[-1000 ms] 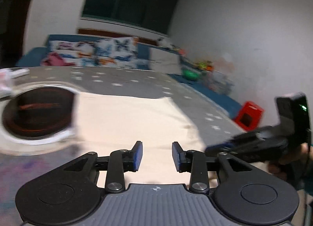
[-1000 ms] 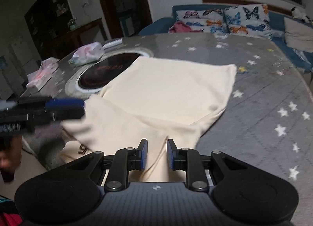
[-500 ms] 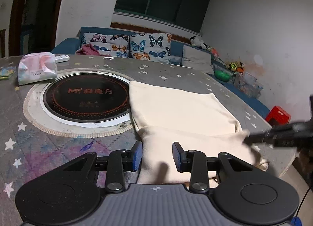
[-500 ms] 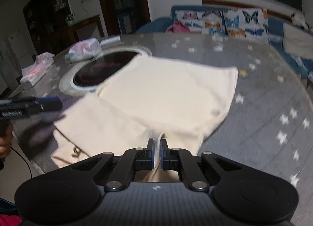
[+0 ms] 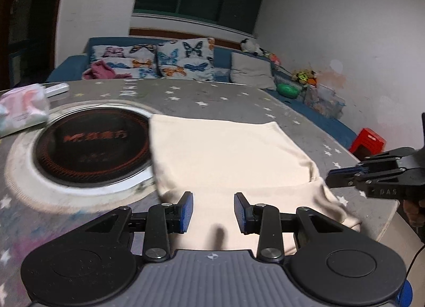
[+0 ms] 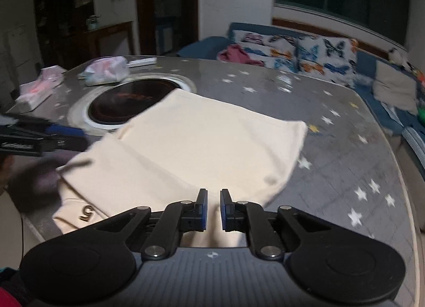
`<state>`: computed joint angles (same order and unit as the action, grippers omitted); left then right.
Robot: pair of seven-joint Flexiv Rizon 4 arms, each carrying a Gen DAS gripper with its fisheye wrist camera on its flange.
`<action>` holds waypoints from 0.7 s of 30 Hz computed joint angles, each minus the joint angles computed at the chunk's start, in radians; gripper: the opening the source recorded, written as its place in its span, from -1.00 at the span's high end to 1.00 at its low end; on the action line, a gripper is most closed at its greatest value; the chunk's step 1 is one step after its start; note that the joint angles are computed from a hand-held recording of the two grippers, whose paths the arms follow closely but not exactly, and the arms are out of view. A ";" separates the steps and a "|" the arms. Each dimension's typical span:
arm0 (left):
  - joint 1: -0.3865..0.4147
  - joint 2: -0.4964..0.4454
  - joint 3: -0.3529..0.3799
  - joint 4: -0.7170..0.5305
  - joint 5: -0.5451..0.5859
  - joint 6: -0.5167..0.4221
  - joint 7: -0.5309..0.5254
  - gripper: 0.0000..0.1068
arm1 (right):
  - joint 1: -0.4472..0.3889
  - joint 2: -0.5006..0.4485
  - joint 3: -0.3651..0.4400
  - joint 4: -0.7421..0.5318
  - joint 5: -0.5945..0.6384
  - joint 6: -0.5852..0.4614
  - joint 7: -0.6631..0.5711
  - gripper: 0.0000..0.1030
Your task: Fold clothes
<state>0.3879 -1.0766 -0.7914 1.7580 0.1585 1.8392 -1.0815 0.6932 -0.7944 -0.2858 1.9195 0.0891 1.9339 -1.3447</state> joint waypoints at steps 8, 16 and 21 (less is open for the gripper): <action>-0.108 -0.001 0.103 -0.090 -0.078 -0.043 0.021 0.32 | -0.129 -0.036 0.120 -0.061 -0.107 -0.043 0.007 0.81; 0.015 -0.002 -0.022 0.035 0.034 -0.017 0.091 0.31 | -0.135 0.050 0.162 0.049 -0.163 -0.012 -0.054 0.80; 0.031 -0.003 -0.033 0.092 0.074 -0.024 0.169 0.33 | -0.094 0.062 0.147 0.084 -0.156 -0.031 -0.088 0.79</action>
<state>0.4186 -1.0799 -0.8244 1.8498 0.2322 1.8149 -0.9122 0.5990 -0.7324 -0.1388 2.0036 -0.0665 1.9031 -1.4324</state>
